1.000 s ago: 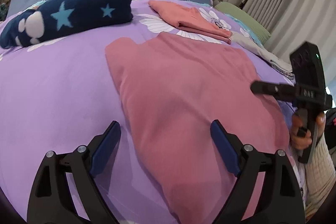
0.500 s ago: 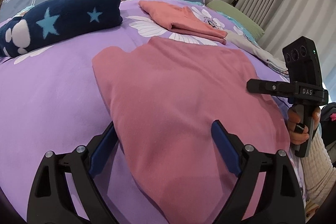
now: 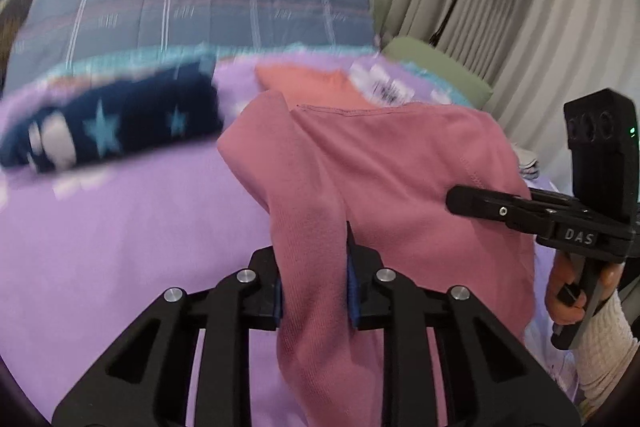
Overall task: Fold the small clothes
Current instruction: 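Grasp the pink shirt's edge with both grippers and lift it, then fold the lifted shirt over and release it with both grippers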
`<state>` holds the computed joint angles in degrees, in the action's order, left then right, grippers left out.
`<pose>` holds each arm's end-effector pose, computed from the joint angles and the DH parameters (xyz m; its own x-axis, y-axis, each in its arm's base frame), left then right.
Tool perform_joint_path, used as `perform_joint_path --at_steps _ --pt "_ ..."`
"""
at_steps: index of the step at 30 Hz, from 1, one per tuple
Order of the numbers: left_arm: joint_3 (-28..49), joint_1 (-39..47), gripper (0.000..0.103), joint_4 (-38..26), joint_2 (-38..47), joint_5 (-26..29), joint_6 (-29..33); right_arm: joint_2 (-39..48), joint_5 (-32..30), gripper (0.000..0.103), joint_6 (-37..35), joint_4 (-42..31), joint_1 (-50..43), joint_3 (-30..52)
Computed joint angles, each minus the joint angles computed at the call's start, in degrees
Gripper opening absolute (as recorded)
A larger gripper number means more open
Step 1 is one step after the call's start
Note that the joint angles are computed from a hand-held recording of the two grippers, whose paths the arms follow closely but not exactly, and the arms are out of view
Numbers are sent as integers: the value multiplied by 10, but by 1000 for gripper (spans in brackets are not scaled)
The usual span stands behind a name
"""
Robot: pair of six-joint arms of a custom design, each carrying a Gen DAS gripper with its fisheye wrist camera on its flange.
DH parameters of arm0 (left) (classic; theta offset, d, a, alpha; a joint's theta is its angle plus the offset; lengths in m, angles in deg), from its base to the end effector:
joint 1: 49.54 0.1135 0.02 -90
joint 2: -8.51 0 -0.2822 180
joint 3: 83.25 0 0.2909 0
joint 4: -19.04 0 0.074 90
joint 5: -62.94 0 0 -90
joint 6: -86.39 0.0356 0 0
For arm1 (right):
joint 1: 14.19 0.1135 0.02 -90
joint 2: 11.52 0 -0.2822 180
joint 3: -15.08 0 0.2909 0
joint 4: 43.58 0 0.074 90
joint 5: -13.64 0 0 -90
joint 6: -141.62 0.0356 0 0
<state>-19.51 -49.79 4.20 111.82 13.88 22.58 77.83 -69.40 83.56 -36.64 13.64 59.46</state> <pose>0.3678 -0.0249 0.1208 -0.5599 0.3358 -0.7574 0.7041 0.6748 -0.2213 0.2750 0.1403 0.1227 -0.6628 0.2439 -0.7079 -0.0334 0.9349 0.3534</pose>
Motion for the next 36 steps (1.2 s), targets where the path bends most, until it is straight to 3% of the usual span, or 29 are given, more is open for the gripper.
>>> perform_joint_path --at_steps 5,9,17,22,25,26,27,28,29,30,31,32,34,36 --pt "13 -52 23 5 -95 -24 -26 -133 91 18 -36 -75 9 5" --pt "99 -114 23 11 -94 -78 -74 -161 88 18 -94 -117 -69 66" --pt "343 -210 23 -21 57 -230 -89 -60 30 18 -143 -67 -208 179" --pt "442 -228 23 -38 143 -280 -98 33 -16 18 -125 -45 -260 243" --pt "485 -240 24 -31 194 -320 -88 81 -13 18 -130 -34 -265 272" --pt "507 -242 32 -30 215 -339 -88 99 -15 20 -130 -28 -267 283" --pt "528 -248 50 -18 242 -386 -85 127 -20 23 -128 -15 -273 298" --pt "531 -253 61 10 259 -441 -82 153 -17 47 -123 -9 -278 312" --pt "533 -257 74 35 276 -493 -81 187 7 78 -112 -25 -281 337" --pt "552 -253 75 28 303 -511 -84 230 56 79 -86 -86 -281 380" --pt "574 -248 75 -2 322 -503 -89 274 73 72 -54 -149 -288 422" --pt "596 -238 74 -43 346 -481 -96 312 53 64 -24 -192 -300 447" --pt "600 -225 75 -69 370 -439 -85 363 17 58 29 -231 -316 459" --pt "591 -219 76 -80 397 -427 -46 393 -13 58 39 -215 -322 439"
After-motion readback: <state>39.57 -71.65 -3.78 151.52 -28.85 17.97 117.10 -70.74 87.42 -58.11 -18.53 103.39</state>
